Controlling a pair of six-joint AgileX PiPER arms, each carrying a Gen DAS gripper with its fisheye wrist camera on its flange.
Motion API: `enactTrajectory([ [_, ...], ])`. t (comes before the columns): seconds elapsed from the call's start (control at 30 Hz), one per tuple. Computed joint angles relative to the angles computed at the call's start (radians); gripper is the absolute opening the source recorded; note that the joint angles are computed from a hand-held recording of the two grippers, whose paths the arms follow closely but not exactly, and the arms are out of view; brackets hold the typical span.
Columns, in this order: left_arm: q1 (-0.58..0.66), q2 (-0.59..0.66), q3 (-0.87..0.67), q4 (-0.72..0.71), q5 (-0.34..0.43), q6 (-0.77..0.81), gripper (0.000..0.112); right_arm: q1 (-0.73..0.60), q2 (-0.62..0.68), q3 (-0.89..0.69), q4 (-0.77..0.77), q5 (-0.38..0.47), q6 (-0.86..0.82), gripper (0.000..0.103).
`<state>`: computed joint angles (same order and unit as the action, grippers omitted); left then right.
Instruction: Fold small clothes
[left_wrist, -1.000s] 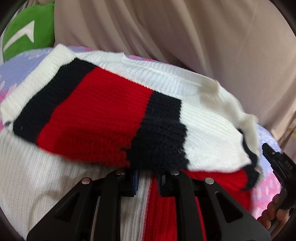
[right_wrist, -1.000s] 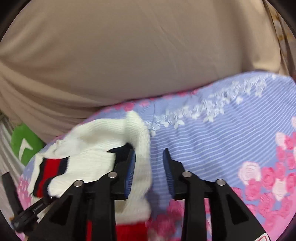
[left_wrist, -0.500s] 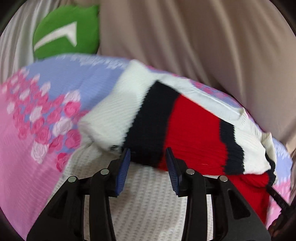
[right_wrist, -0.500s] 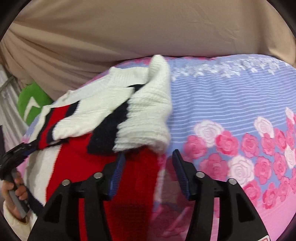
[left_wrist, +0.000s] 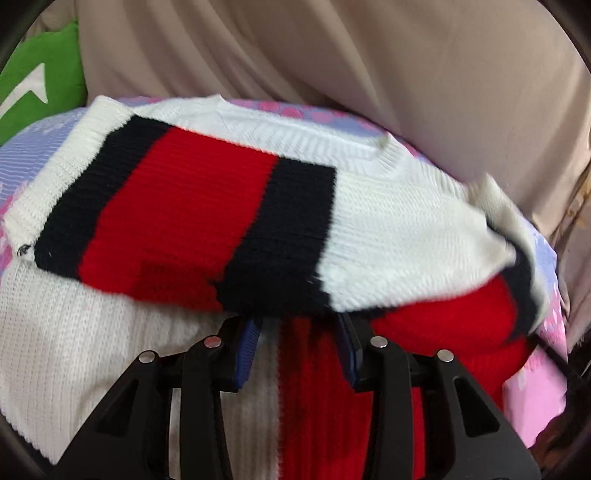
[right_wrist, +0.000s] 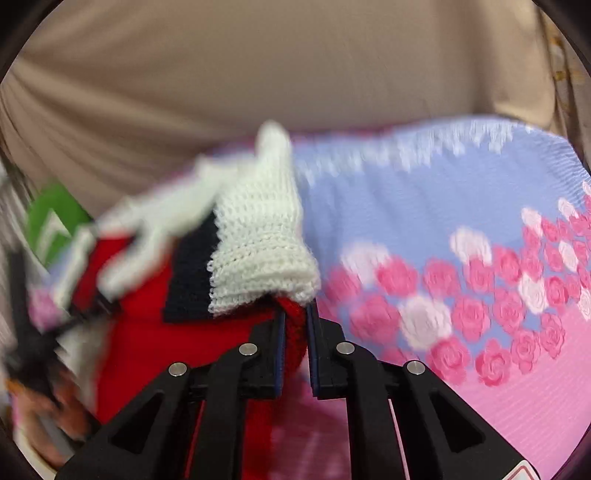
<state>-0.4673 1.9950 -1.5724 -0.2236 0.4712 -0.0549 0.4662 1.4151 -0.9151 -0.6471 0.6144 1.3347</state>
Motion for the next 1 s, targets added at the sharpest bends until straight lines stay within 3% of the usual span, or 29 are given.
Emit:
enactTrajectory([
  [0.03, 0.013, -0.006, 0.011, -0.043, 0.005, 0.042, 0.035, -0.02, 0.011, 0.006, 0.06, -0.02, -0.061, 0.011],
  [0.1, 0.037, -0.054, 0.063, -0.178, 0.01, 0.165, 0.035, 0.005, -0.029, -0.005, 0.06, 0.032, -0.064, 0.016],
  [0.23, 0.08, -0.2, 0.207, -0.349, -0.001, 0.4, 0.037, 0.199, -0.093, -0.008, -0.219, 0.189, 0.207, 0.021],
  [0.3, 0.095, -0.244, 0.23, -0.436, 0.016, 0.491, 0.04, 0.224, -0.116, -0.016, -0.224, 0.18, 0.213, 0.023],
  [0.37, 0.076, -0.234, 0.185, -0.452, 0.036, 0.496, 0.048, 0.203, -0.108, -0.032, -0.185, 0.136, 0.179, 0.024],
  [0.4, 0.064, -0.211, 0.15, -0.443, 0.044, 0.489, 0.06, 0.19, -0.104, -0.039, -0.171, 0.124, 0.163, 0.024],
  [0.43, 0.053, -0.171, 0.088, -0.418, 0.079, 0.47, 0.064, 0.186, -0.092, -0.053, -0.161, 0.122, 0.154, 0.024],
  [0.57, -0.027, 0.046, -0.188, -0.3, 0.218, 0.306, 0.066, 0.229, -0.08, -0.056, -0.188, 0.159, 0.204, 0.024],
  [0.63, -0.062, 0.1, -0.241, -0.204, 0.209, 0.215, 0.064, 0.243, -0.082, -0.049, -0.198, 0.187, 0.221, 0.024],
  [0.73, -0.122, 0.094, -0.213, -0.015, 0.109, 0.117, 0.054, 0.228, -0.087, -0.027, -0.199, 0.164, 0.229, 0.024],
  [0.77, -0.133, 0.095, -0.212, 0.028, 0.1, 0.097, 0.039, 0.221, -0.086, -0.023, -0.197, 0.155, 0.224, 0.024],
  [0.8, -0.136, 0.092, -0.205, 0.058, 0.09, 0.082, 0.015, 0.219, -0.084, -0.022, -0.199, 0.153, 0.225, 0.024],
  [0.83, -0.127, 0.09, -0.201, 0.049, 0.082, 0.098, 0.004, 0.219, -0.08, -0.021, -0.205, 0.148, 0.23, 0.024],
  [0.9, -0.086, 0.077, -0.193, -0.048, 0.089, 0.164, 0.001, 0.217, -0.066, -0.031, -0.205, 0.136, 0.222, 0.024],
  [1.0, -0.015, -0.02, -0.096, -0.156, 0.004, 0.244, 0.0, 0.228, -0.023, -0.075, -0.204, 0.129, 0.182, 0.024],
])
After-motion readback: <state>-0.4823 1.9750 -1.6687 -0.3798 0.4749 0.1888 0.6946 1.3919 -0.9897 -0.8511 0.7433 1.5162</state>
